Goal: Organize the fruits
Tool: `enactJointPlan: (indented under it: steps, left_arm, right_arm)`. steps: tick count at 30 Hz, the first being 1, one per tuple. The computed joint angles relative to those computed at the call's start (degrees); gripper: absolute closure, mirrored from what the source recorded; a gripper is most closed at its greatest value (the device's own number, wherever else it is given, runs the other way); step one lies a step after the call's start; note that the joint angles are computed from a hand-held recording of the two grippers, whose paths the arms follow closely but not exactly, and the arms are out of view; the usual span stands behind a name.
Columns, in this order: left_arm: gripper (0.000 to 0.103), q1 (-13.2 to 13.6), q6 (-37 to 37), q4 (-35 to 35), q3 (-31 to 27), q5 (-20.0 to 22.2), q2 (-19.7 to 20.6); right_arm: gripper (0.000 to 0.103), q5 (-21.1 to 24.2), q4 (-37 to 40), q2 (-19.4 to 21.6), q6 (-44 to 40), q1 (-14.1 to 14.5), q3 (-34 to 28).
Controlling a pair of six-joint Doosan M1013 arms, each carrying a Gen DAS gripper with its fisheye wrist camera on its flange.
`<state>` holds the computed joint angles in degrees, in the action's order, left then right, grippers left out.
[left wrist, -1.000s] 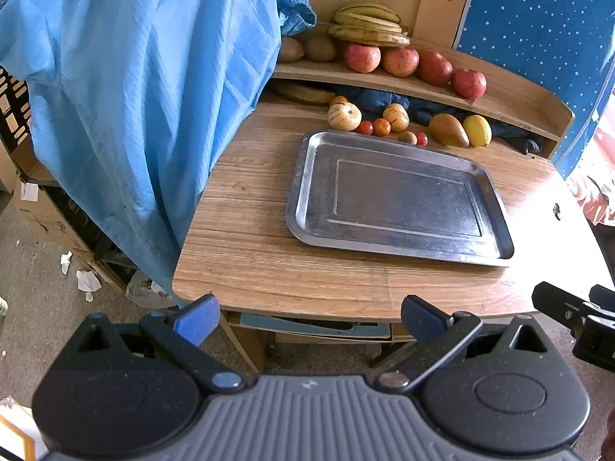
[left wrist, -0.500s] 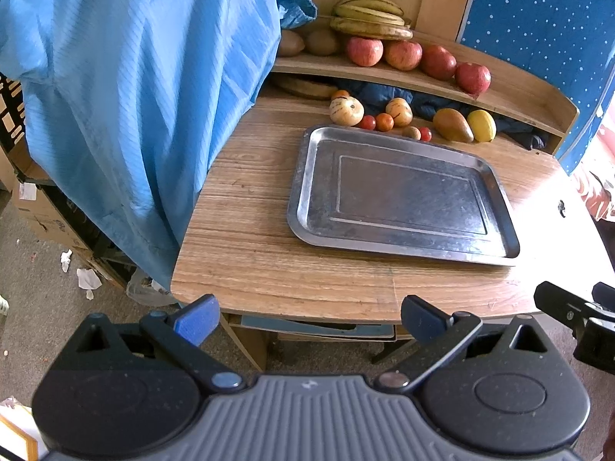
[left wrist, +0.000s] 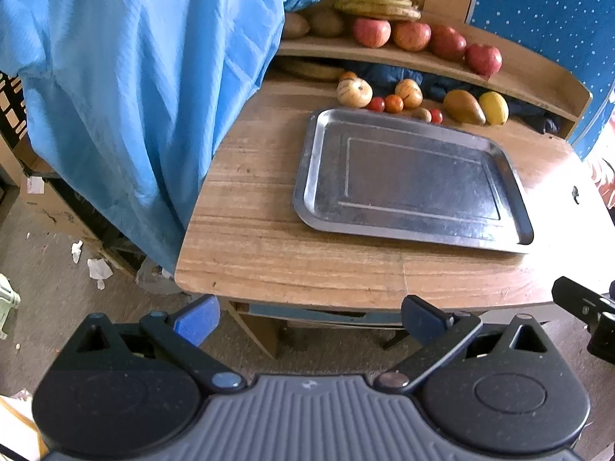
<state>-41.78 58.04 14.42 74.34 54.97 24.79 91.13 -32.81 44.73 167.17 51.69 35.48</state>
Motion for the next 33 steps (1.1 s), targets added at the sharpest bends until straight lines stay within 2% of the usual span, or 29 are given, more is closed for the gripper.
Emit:
enactJointPlan:
  steps: [6,12,23,33]
  left_arm:
    - [0.001,-0.53,-2.30,0.65,-1.68,2.35,1.24]
    - [0.001,-1.23,-6.06,2.76,-4.98,6.31,3.25]
    - [0.001,-2.54,-12.13,5.49,-10.40,10.93,6.74]
    - [0.001,-3.77,-15.96,8.72,-14.13,13.11,8.83]
  right_arm:
    - [0.000,-1.67,1.77,-1.25,-1.23,-0.75,2.31]
    - [0.000,-6.20,4.34,-3.77,-3.67,-2.48,7.07]
    - [0.000,-13.80,7.56,-7.30,-10.00,-5.39,13.69]
    - [0.000,-20.05,7.32,-10.55,-12.77,-7.23,19.21]
